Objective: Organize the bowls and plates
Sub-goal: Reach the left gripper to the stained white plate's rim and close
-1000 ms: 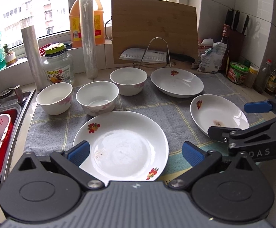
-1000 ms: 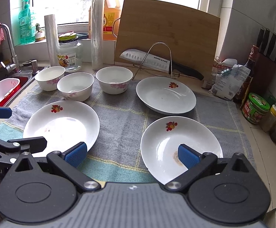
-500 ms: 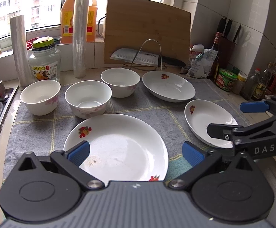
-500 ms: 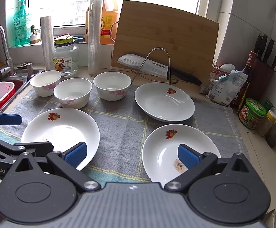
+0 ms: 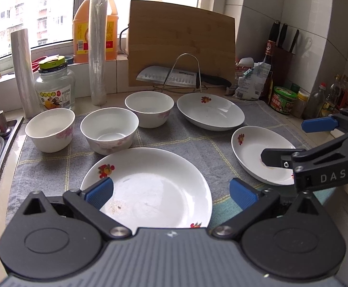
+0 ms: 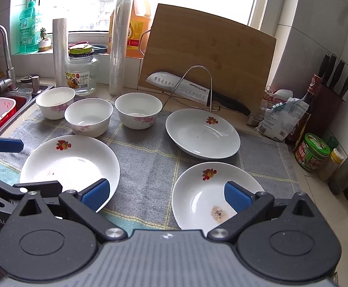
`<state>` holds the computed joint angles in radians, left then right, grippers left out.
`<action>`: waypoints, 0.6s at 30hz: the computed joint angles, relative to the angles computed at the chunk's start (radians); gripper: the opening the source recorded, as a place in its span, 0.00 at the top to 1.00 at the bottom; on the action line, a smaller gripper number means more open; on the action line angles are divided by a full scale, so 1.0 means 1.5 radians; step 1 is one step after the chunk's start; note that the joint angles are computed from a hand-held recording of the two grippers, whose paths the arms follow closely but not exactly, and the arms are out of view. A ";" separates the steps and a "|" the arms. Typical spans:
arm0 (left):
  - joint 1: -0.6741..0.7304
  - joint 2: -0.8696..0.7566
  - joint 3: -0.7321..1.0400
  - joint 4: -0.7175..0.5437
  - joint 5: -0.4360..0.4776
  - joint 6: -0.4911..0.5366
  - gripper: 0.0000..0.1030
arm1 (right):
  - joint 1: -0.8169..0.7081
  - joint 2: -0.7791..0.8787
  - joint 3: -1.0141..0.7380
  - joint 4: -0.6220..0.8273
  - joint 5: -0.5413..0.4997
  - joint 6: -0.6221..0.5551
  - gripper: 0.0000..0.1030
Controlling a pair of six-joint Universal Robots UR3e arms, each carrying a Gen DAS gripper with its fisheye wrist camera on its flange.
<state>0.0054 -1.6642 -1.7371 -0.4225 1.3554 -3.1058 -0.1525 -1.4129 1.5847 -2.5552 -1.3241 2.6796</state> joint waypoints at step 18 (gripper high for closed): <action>-0.170 -0.185 0.252 -0.076 0.169 -0.122 0.01 | -0.161 0.082 -0.106 0.114 0.187 -0.178 0.00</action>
<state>-0.2500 -1.9416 -1.3595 -0.5362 1.6082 -3.2887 -0.3940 -1.2895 1.4256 -2.3838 -1.0437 2.4126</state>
